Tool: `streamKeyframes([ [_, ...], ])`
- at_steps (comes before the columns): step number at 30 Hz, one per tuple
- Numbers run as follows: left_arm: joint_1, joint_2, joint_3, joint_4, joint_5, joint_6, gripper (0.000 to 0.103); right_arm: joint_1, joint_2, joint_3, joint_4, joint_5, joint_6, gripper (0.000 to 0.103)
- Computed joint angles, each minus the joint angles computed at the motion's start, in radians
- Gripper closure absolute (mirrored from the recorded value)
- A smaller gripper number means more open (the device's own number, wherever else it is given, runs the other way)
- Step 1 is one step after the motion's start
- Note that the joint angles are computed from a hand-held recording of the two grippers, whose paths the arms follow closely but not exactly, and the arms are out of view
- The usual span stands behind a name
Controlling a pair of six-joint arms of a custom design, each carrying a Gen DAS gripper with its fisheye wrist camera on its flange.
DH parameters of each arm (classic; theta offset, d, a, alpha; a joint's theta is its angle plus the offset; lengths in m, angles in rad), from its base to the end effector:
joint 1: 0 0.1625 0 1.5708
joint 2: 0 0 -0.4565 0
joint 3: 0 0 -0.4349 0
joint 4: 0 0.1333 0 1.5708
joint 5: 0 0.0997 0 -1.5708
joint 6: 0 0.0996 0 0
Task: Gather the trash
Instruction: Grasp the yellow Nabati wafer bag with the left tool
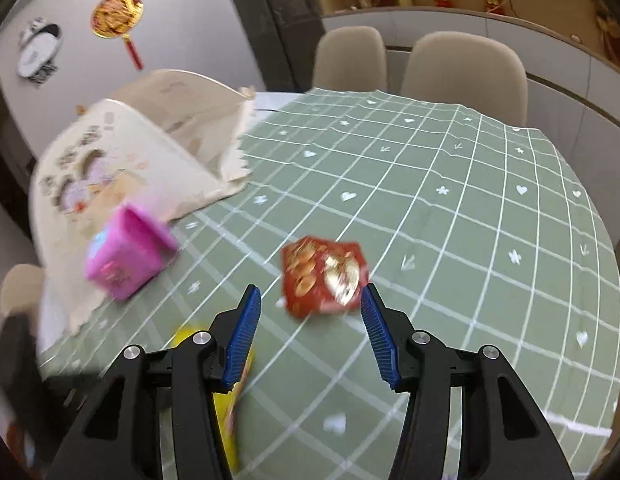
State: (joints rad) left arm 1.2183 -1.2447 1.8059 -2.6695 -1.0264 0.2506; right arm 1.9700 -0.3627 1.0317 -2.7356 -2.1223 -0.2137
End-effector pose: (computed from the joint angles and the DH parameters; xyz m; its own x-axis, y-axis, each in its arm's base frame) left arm -0.0487 -0.6679 0.3413 -0.7929 0.2449 -0.5579 0.5091 0.7695 -0.3857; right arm 0.4230 -0.7940 0.0276 -0.7891 -0.2709 0.5513 -0.5211 0.7705 -0.3672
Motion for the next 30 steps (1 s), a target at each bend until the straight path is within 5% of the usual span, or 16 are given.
streamKeyframes([
  [4, 0.020, -0.009, -0.002, -0.013, -0.063, -0.023, 0.072, 0.002, 0.093, -0.138, 0.051, -0.075, -0.070, 0.054],
  [9, 0.044, -0.032, 0.003, -0.062, -0.132, -0.043, 0.059, -0.021, 0.112, -0.187, 0.180, -0.025, 0.077, 0.054],
  [15, 0.070, -0.032, -0.025, -0.040, -0.183, -0.081, 0.053, -0.001, 0.166, -0.222, 0.161, -0.145, -0.046, 0.054],
  [20, 0.072, -0.035, -0.028, -0.050, -0.188, -0.087, 0.049, -0.009, 0.155, -0.218, 0.183, -0.109, -0.023, 0.047],
  [23, 0.077, -0.045, -0.019, -0.065, -0.192, -0.089, 0.046, 0.000, 0.167, -0.238, 0.212, -0.151, -0.035, 0.043],
  [27, 0.085, -0.044, -0.025, -0.055, -0.194, -0.097, 0.045, 0.010, 0.110, -0.135, -0.021, -0.057, -0.101, 0.043],
  [30, 0.093, -0.043, -0.033, -0.041, -0.202, -0.114, 0.045, -0.001, 0.097, -0.146, 0.045, -0.024, 0.006, 0.043],
])
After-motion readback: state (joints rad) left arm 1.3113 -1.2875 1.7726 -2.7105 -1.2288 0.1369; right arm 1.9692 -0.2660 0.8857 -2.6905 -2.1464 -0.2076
